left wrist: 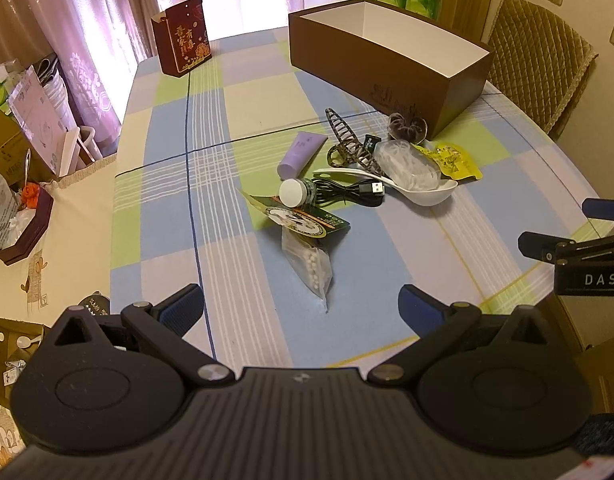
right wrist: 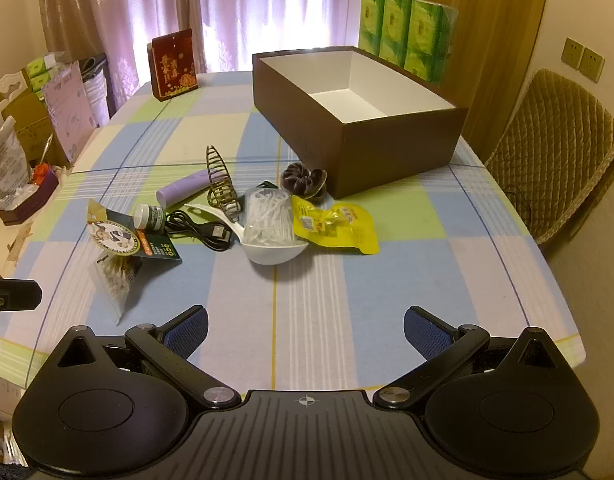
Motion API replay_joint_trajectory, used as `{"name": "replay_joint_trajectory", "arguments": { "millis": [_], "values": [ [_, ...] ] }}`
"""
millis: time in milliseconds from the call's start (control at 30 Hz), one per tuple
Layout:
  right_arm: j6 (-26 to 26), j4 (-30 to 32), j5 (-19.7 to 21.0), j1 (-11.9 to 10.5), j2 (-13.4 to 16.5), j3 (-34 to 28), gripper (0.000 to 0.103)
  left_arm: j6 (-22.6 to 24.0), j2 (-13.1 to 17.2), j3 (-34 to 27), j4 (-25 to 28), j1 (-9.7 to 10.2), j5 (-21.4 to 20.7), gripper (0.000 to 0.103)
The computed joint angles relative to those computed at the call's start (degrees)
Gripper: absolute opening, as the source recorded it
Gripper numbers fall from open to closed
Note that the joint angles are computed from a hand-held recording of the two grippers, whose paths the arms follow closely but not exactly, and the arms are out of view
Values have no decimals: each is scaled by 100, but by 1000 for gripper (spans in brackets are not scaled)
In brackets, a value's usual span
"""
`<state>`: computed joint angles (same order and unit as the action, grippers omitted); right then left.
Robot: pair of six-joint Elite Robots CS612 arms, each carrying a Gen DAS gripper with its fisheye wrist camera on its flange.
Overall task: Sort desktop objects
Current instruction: 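Move both tools toward the cotton swab bag and ointment box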
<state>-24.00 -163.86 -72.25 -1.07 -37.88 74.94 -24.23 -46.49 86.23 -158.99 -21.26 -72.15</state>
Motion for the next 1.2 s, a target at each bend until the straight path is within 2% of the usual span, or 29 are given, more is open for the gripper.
{"name": "replay_joint_trajectory", "arguments": {
  "millis": [567, 1033, 1200],
  "values": [
    [-2, 238, -10, 19, 62, -125, 101, -32, 66, -84, 142, 55, -122, 102],
    [58, 496, 81, -4, 172, -349, 101, -138, 173, -238, 295, 138, -384, 102],
    [34, 604, 116, -6, 222, -459, 101, -208, 209, -297, 384, 159, -339, 102]
  ]
}}
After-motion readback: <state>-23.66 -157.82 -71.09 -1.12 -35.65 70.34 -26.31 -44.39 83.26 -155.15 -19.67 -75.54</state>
